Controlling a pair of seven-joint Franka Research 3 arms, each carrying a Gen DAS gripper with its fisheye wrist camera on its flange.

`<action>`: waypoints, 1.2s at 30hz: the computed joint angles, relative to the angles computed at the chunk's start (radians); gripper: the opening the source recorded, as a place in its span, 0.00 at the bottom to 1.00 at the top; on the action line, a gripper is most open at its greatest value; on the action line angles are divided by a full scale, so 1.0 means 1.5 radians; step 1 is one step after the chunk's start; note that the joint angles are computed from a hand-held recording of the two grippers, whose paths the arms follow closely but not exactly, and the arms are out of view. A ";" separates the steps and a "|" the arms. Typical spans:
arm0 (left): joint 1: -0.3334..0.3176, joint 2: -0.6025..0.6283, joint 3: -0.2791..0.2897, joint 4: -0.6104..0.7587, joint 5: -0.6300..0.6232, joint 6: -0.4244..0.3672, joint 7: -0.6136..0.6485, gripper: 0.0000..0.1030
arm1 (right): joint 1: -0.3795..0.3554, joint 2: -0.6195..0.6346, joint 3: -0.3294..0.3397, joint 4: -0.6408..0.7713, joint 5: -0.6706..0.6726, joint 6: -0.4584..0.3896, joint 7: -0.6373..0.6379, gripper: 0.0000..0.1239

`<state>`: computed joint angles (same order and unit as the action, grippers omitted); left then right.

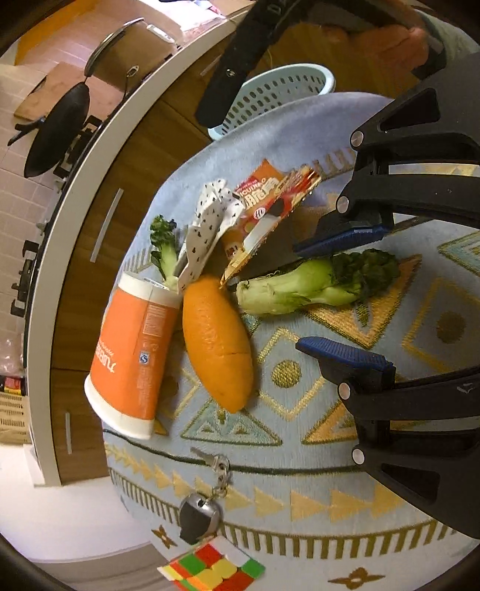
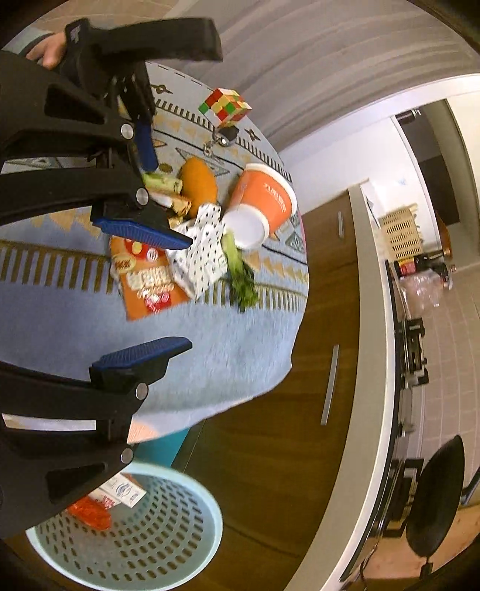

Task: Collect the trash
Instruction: 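Move both open tools back over the table toward the green vegetable stalk, then grasp the green vegetable stalk with the left tool while the right tool grasps the dotted wrapper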

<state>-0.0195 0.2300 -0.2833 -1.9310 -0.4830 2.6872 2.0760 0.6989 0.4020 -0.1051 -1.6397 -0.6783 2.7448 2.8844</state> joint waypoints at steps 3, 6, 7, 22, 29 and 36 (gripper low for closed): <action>-0.002 -0.001 0.000 -0.005 0.013 0.015 0.000 0.30 | -0.014 0.025 0.014 0.029 0.034 0.009 -0.036 0.40; 0.008 -0.006 -0.010 -0.009 -0.022 0.013 0.035 0.19 | -0.013 0.052 0.012 0.062 0.067 0.001 -0.071 0.42; 0.009 -0.011 -0.011 -0.015 -0.029 0.019 0.047 0.18 | -0.010 0.059 0.009 0.072 0.076 -0.003 -0.080 0.43; 0.028 -0.044 0.008 -0.065 -0.239 0.053 0.195 0.17 | -0.018 0.181 0.013 0.233 0.241 -0.059 -0.260 0.66; 0.021 -0.041 0.013 -0.064 -0.254 0.050 0.215 0.17 | -0.011 0.223 0.000 0.281 0.281 -0.088 -0.286 0.44; 0.021 -0.034 0.015 -0.055 -0.257 0.045 0.216 0.17 | 0.003 0.194 -0.019 0.235 0.264 -0.055 -0.270 0.17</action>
